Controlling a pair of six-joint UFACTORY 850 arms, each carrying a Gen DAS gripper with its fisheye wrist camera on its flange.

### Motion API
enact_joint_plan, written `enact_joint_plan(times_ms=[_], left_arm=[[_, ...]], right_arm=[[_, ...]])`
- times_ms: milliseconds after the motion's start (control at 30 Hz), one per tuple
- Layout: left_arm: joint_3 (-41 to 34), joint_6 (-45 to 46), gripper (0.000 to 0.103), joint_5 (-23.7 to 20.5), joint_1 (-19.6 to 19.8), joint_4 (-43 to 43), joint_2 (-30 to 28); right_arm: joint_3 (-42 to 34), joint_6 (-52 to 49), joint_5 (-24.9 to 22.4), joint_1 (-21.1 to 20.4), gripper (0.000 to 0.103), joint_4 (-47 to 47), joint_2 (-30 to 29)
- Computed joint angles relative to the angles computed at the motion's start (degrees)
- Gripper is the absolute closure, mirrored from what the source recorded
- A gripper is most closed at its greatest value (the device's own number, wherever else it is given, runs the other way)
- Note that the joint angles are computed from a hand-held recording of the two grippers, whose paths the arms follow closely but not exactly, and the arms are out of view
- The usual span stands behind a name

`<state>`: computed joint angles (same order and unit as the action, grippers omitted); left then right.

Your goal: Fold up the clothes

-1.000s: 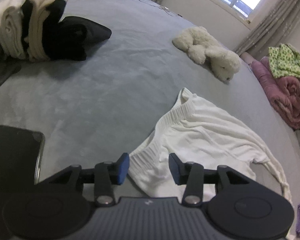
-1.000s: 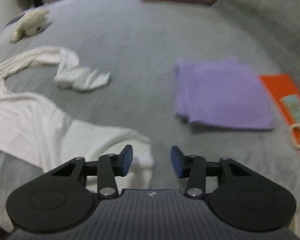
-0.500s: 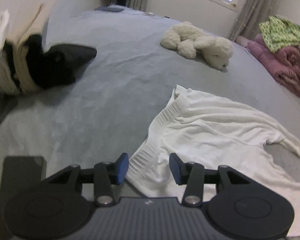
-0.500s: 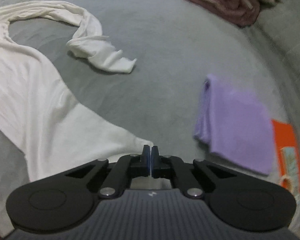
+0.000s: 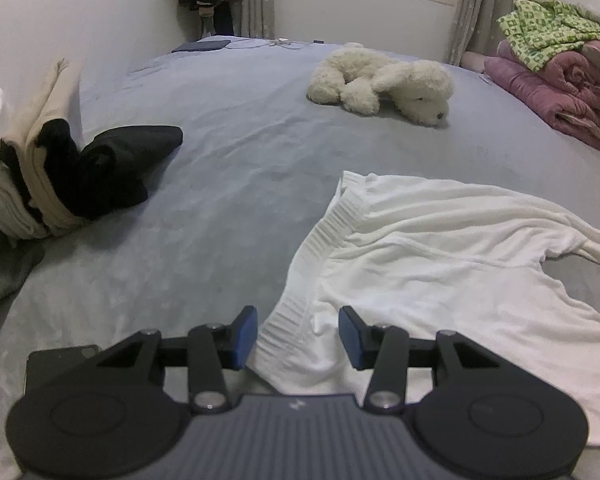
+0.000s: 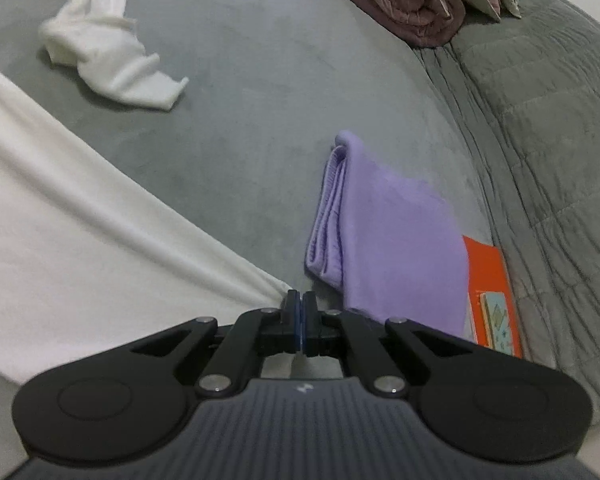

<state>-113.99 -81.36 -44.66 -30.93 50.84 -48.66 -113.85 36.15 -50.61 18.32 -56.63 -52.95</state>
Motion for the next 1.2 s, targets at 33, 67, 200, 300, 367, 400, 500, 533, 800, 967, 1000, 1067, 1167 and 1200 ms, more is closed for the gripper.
enact_joint_plan(times_ms=[33, 67, 200, 300, 367, 400, 500, 533, 800, 967, 1000, 1067, 1167, 1200], left_arm=[[-0.13, 0.08, 0.057, -0.04, 0.01, -0.09, -0.07], [-0.22, 0.1, 0.057, -0.02, 0.05, -0.18, -0.11], [-0.4, 0.21, 0.056, 0.25, 0.04, -0.43, -0.16], [0.05, 0.37, 0.053, 0.68, 0.19, -0.75, 0.14], [0.41, -0.16, 0.052, 1.14, 0.34, -1.17, 0.42], [0.55, -0.46, 0.052, 1.37, 0.42, -1.41, 0.55], [1.32, -1.71, 0.052, 2.45, 0.64, -1.85, 1.15], [1.46, -2.04, 0.051, 2.64, 0.72, -1.97, 1.26], [6.18, -6.27, 0.051, 6.86, 2.22, -5.5, 4.22], [7.95, -9.08, 0.053, 8.23, 2.37, -4.4, 5.19], [7.53, -8.48, 0.053, 7.9, 2.34, -4.77, 4.88], [7.04, -7.26, 0.053, 8.12, 2.45, -6.12, 4.46], [6.11, -6.23, 0.054, 7.4, 2.38, -6.35, 3.75], [5.95, -5.98, 0.055, 7.39, 2.38, -6.29, 3.62]], right_arm=[[-0.61, -0.27, -0.43, 0.06, 0.103, -0.18, -0.43], [-1.2, -0.65, -0.81, 0.09, 0.103, -0.25, -0.85], [-0.63, -0.58, -0.89, 0.06, 0.103, -0.91, -0.46], [1.55, 0.48, 1.45, -0.25, 0.103, -0.63, 1.45], [3.71, 1.15, 3.74, -0.5, 0.095, 0.6, 3.58], [5.13, 1.91, 5.1, -0.68, 0.094, 0.55, 4.89], [8.12, 2.91, 7.06, -0.93, 0.091, -0.36, 7.76], [8.92, 2.63, 7.44, -0.92, 0.09, -0.15, 8.59], [18.52, -16.48, 13.87, -1.42, 0.074, 12.48, 15.79], [22.53, -27.79, 16.44, -1.76, 0.074, 18.55, 17.52], [22.23, -28.03, 16.75, -1.85, 0.074, 19.2, 17.21], [21.46, -28.29, 17.3, -2.06, 0.074, 20.41, 16.53], [20.88, -28.55, 17.77, -2.34, 0.074, 21.13, 15.97], [20.76, -28.51, 17.92, -2.4, 0.074, 21.16, 15.84]])
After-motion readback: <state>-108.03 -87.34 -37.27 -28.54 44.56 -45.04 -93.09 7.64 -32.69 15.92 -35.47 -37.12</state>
